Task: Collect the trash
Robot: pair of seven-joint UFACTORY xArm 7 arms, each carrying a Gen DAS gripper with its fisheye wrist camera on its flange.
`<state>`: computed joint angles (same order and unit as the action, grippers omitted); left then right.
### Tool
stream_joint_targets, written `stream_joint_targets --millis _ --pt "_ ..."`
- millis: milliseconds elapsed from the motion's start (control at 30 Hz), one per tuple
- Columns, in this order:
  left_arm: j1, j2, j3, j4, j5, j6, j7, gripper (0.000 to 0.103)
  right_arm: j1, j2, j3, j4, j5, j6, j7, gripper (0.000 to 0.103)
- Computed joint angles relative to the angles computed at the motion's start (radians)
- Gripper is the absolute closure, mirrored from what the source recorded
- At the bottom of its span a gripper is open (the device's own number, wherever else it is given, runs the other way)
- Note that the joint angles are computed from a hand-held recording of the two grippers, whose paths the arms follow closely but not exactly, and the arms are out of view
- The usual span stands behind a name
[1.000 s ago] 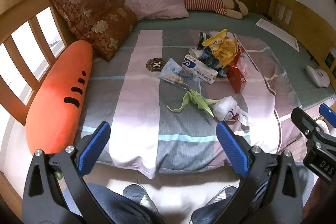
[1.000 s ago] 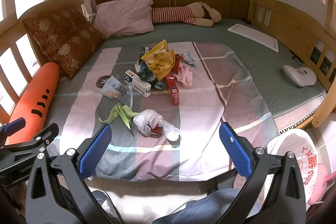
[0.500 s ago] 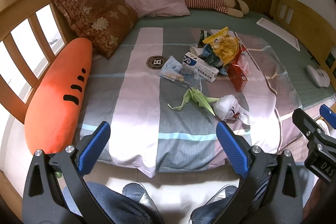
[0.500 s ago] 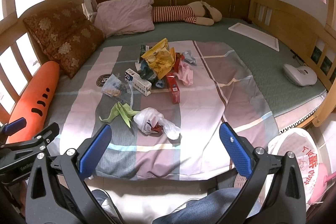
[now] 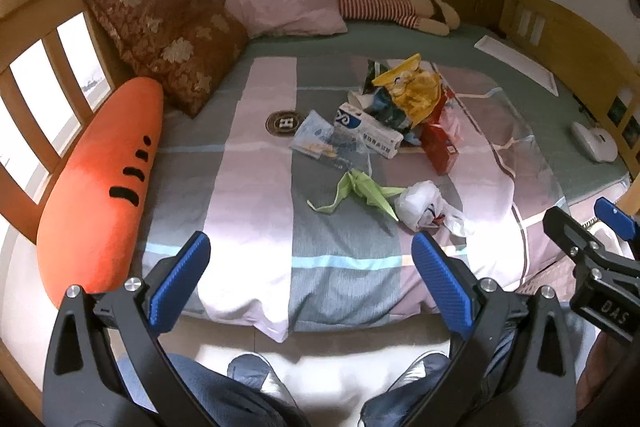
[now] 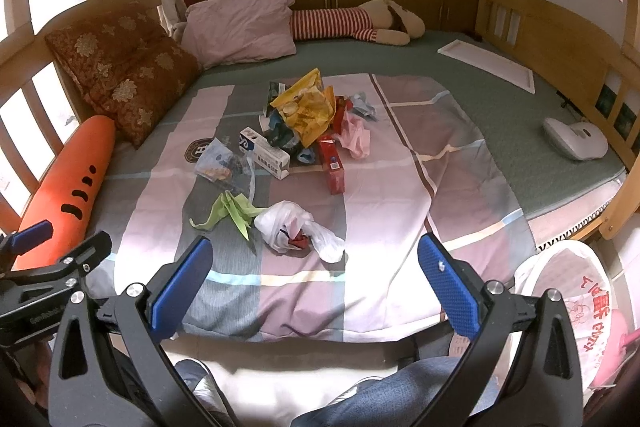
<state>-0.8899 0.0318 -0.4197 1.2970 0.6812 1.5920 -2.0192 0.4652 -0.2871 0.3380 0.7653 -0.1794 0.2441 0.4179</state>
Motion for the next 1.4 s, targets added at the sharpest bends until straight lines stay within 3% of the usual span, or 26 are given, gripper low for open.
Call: stream_joint_targets --millis 200,333,467,567,700,767,900,967,1033,1200,1300,1333,1400 --pt "-0.029 0.064 0.008 0.074 0.015 0.105 0.079 0.003 -0.001 -0.011 0.006 -0.04 -0.008 -0.059 0.008 0.003" --pt "-0.032 0.017 0.016 0.011 0.035 0.025 0.054 0.003 0.047 -0.008 -0.042 -0.061 0.051 -0.114 -0.045 0.003" --pt "-0.026 0.011 0.006 -0.018 0.067 0.009 0.019 0.003 0.114 0.008 -0.119 -0.049 0.159 -0.136 -0.136 0.003" --pt "-0.028 -0.026 -0.01 -0.096 0.166 -0.058 -0.032 0.003 0.102 0.021 -0.113 -0.04 0.185 -0.155 -0.152 0.003" --pt "-0.026 -0.004 -0.015 -0.088 0.193 -0.001 -0.03 0.003 0.095 0.056 -0.122 0.002 0.206 -0.167 -0.188 0.003" --pt "0.004 -0.033 0.006 -0.112 0.138 -0.074 -0.001 0.003 0.094 0.083 -0.126 0.033 0.219 -0.168 -0.209 0.003" --pt "0.053 -0.033 0.024 -0.116 0.1 -0.122 0.118 0.003 0.041 0.163 -0.085 0.125 0.171 -0.161 -0.187 0.003" --pt "0.089 -0.054 0.044 -0.151 0.079 -0.206 0.173 0.003 0.032 0.204 -0.079 0.174 0.151 -0.152 -0.182 0.003" --pt "0.131 -0.084 0.06 -0.195 0.07 -0.296 0.196 0.003 0.011 0.26 -0.064 0.239 0.064 -0.15 -0.123 0.003" --pt "0.246 -0.119 0.099 -0.263 0.045 -0.437 0.249 0.003 0.053 0.412 -0.102 0.403 -0.016 -0.137 -0.094 0.003" --pt "0.309 -0.097 0.116 -0.269 0.064 -0.471 0.27 0.003 0.093 0.48 -0.151 0.404 -0.045 -0.193 -0.073 0.003" --pt "0.329 -0.078 0.13 -0.268 0.062 -0.511 0.298 0.003 0.091 0.5 -0.149 0.398 -0.039 -0.188 -0.088 0.003" --pt "0.355 -0.027 0.149 -0.246 0.062 -0.559 0.347 0.003 0.062 0.541 -0.106 0.429 0.015 -0.088 -0.159 0.003"
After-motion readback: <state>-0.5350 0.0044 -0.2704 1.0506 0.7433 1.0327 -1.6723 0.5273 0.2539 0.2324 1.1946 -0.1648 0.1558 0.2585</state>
